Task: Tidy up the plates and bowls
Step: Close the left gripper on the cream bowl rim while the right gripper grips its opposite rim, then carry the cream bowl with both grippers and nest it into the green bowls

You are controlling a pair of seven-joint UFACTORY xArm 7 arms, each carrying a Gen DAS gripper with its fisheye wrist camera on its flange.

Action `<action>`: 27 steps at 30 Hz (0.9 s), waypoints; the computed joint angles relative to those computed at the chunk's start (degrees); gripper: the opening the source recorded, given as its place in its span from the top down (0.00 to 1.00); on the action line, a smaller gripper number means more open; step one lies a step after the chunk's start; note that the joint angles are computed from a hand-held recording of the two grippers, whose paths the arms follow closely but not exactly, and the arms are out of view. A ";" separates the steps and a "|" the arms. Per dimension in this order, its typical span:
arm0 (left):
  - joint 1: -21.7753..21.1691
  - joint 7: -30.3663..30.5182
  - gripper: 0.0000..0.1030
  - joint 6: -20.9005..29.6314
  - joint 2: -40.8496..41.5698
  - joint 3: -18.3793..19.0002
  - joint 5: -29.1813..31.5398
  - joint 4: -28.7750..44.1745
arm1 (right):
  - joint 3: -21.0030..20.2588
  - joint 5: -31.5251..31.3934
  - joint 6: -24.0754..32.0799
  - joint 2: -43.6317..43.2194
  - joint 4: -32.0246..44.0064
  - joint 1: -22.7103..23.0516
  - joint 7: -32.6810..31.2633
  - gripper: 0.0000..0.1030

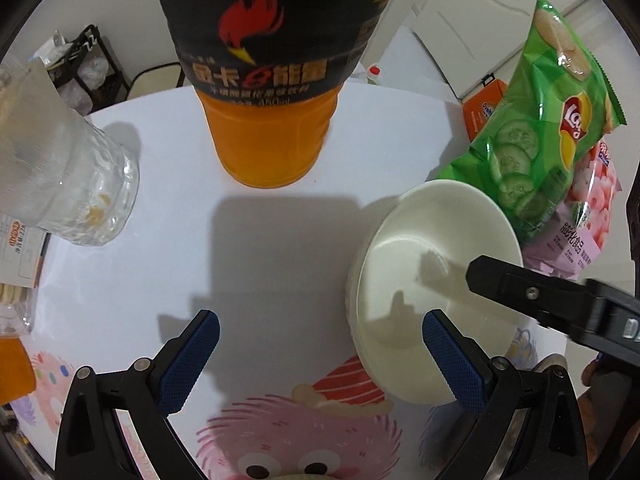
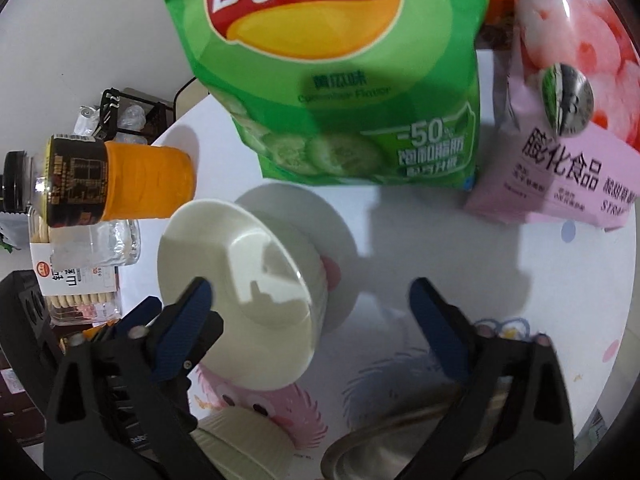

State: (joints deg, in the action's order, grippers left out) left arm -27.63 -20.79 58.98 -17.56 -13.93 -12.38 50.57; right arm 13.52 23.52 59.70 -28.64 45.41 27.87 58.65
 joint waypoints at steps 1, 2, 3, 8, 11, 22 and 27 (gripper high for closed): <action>-0.03 0.08 0.03 -0.09 0.08 -0.12 0.28 0.02 | -0.08 -0.13 -0.07 0.96 0.46 0.03 -0.58 0.24; -0.21 0.63 0.06 -0.85 -0.02 -0.11 0.13 -0.20 | -0.22 -0.08 -0.14 2.26 1.22 0.12 -1.32 0.28; -0.23 0.88 0.18 -0.87 0.18 -0.17 0.44 0.11 | -0.21 0.01 -0.32 2.49 1.22 0.18 -1.61 0.37; -0.47 0.15 0.82 -1.12 0.99 0.14 -0.55 0.63 | -0.48 2.06 -0.91 4.14 1.26 1.10 -3.89 0.69; -0.58 -0.59 0.93 -0.09 1.94 -1.16 1.98 2.16 | 0.64 -0.28 0.61 5.29 3.17 1.17 -4.17 0.82; -0.56 -0.72 0.93 1.82 -1.77 -0.86 2.80 3.36 | 2.04 -3.89 3.18 7.16 8.78 1.17 -2.71 0.90; -0.67 0.23 0.93 4.23 -6.01 -0.20 1.08 2.90 | 3.13 -5.21 5.21 8.48 12.97 1.52 -0.29 0.89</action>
